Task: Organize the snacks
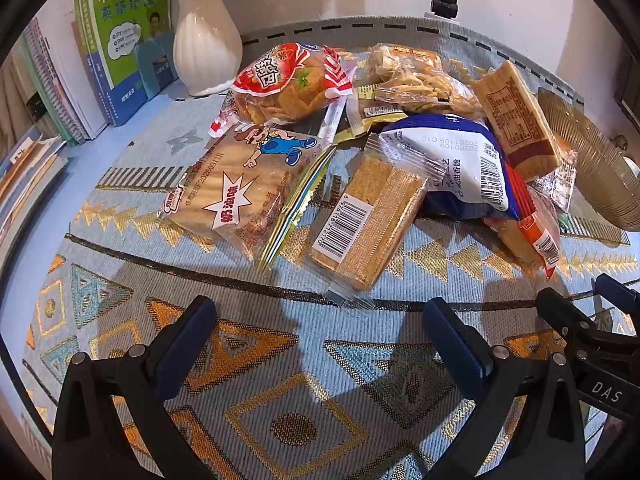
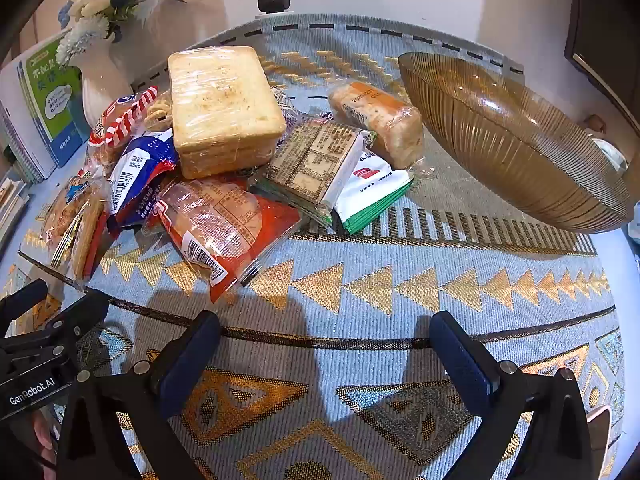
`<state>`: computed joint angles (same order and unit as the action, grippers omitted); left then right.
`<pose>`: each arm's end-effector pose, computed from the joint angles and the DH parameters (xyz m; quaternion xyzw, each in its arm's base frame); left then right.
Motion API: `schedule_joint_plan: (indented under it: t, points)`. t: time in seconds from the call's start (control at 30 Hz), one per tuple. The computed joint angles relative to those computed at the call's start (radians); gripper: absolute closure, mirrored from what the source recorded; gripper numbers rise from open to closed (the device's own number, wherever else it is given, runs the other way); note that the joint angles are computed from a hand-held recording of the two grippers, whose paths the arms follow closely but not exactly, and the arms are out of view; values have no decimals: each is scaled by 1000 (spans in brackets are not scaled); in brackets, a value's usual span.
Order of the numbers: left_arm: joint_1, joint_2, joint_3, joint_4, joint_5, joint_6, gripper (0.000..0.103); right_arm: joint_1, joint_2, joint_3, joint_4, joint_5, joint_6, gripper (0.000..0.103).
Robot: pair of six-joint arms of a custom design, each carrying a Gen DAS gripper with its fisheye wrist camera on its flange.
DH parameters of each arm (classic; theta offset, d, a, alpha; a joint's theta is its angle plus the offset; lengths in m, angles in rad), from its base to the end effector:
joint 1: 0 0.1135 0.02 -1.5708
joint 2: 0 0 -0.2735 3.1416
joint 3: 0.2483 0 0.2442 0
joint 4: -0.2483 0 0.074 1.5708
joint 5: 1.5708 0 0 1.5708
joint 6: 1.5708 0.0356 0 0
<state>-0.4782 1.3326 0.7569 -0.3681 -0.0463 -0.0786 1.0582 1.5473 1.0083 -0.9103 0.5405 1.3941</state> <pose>0.2236 -0.1140 0.2120 0.1818 0.9335 -0.0636 0.3025 0.1436 0.2178 0.2132 0.1768 0.9457 -0.0350 0.2706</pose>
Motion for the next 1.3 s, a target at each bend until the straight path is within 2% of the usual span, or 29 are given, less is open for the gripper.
schedule_joint_plan:
  t: [0.33,0.63,1.3]
  points:
    - [0,0,1,-1,-1,0,0,12,9,20,-23,1,12,0]
    - [0,0,1,-1,-1,1,0,4,-25,-39,36,-2,-31,0]
    - [-17,24,21,2,-22,-34,0,-1,-9,-11,11,4,-20,0]
